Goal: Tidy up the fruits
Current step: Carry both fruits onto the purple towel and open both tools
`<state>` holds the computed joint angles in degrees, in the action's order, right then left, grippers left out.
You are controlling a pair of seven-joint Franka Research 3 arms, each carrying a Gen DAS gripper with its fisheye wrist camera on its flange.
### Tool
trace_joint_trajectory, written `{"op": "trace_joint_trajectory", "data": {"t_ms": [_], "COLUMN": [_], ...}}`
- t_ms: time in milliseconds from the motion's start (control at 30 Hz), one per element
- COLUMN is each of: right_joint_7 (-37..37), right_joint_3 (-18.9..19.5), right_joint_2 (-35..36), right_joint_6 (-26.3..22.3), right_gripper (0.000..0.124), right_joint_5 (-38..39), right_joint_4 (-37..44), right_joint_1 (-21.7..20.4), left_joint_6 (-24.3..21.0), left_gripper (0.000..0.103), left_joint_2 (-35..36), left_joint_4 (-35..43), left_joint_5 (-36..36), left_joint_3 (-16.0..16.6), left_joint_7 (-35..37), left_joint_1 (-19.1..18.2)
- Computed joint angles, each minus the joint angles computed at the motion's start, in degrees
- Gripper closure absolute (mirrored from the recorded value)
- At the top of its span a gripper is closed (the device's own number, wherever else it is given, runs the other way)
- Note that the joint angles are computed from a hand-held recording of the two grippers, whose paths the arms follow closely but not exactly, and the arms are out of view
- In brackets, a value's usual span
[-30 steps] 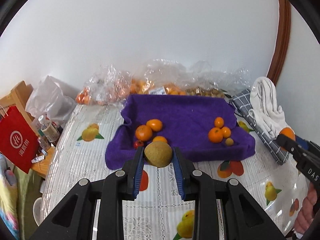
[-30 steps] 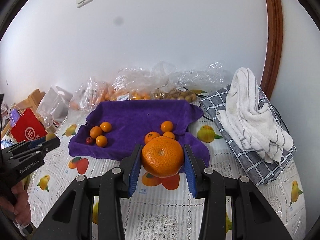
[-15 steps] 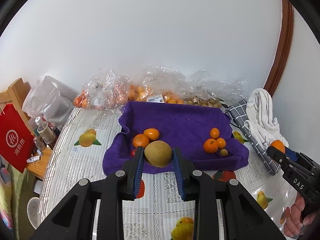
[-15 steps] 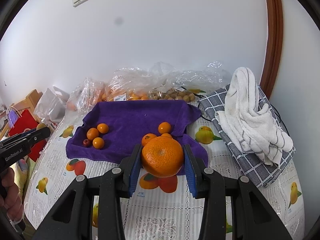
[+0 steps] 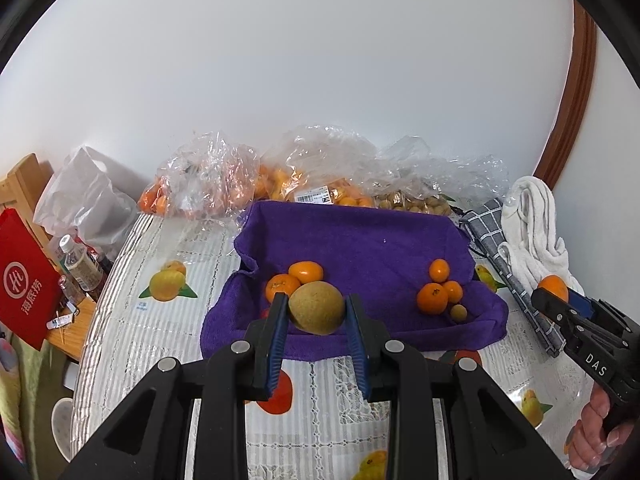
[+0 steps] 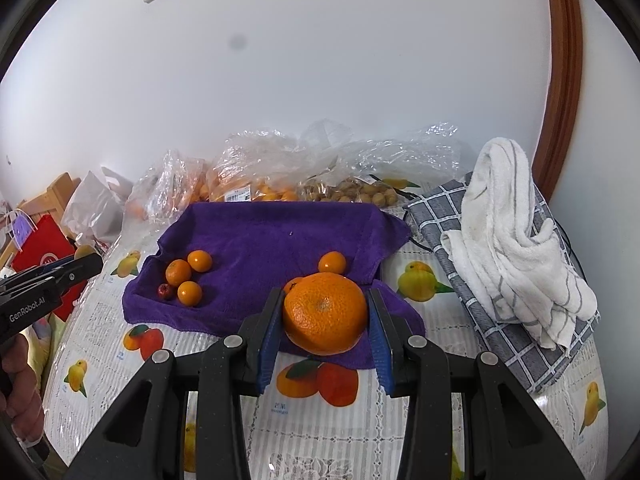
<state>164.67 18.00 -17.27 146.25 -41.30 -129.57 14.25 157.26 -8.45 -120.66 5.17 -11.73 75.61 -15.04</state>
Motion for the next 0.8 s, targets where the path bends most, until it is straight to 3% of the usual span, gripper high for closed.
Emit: {"op": "trace_joint_trajectory", "data": {"t_ms": [800], "right_joint_7": [-3.6], "right_joint_3": [-5.4], "right_joint_2": [8.4], "right_joint_6": [0.9], "right_gripper": [0.084], "right_joint_5": [-1.8], "right_joint_4": [5.6], "right_joint_1": [1.2], "left_joint_6": [-1.8], "left_gripper": [0.076], "left_joint_2": [9.4], "left_joint_4": [7.8], "left_joint_5": [-3.0], "left_joint_3": [0.3], "left_joint_7": [3.1], "left_joint_1": [3.4]}}
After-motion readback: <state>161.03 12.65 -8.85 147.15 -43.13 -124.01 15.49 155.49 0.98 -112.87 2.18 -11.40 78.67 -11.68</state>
